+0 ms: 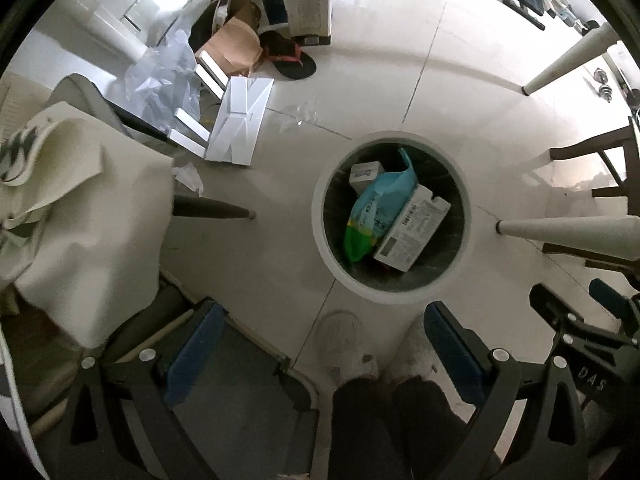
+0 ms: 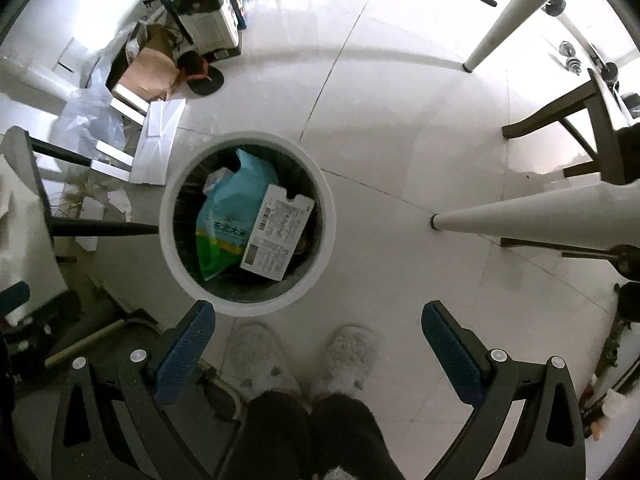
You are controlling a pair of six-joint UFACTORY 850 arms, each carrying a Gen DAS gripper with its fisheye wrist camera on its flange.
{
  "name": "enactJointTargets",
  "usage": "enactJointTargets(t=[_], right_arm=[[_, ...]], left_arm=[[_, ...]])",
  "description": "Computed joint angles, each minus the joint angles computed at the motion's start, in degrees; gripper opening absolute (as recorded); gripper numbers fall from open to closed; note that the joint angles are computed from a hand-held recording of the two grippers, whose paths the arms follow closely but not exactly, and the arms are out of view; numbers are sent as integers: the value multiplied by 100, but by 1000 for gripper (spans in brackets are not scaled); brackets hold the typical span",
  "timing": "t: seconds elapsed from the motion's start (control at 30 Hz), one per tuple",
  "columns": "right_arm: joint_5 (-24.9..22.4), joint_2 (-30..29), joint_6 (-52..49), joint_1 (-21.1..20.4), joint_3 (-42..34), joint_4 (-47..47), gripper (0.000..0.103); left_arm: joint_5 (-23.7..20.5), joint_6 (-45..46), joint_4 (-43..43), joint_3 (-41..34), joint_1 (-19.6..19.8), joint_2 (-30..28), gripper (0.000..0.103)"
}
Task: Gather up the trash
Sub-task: 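Move both tools back to the table toward the green box and blister pack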
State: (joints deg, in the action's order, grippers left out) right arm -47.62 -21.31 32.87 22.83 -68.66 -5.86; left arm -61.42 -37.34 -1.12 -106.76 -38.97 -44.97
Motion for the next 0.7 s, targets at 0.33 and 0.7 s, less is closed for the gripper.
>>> enactJointTargets(t=[0.33, 0.7], right_arm=[[-1253, 704, -114, 208, -595, 147, 103], [-2912, 955, 260, 264, -2418, 314, 103]], left_arm=[[-937, 62, 73, -505, -59, 528, 103], [-2264, 89, 238, -2340, -76, 450, 103]])
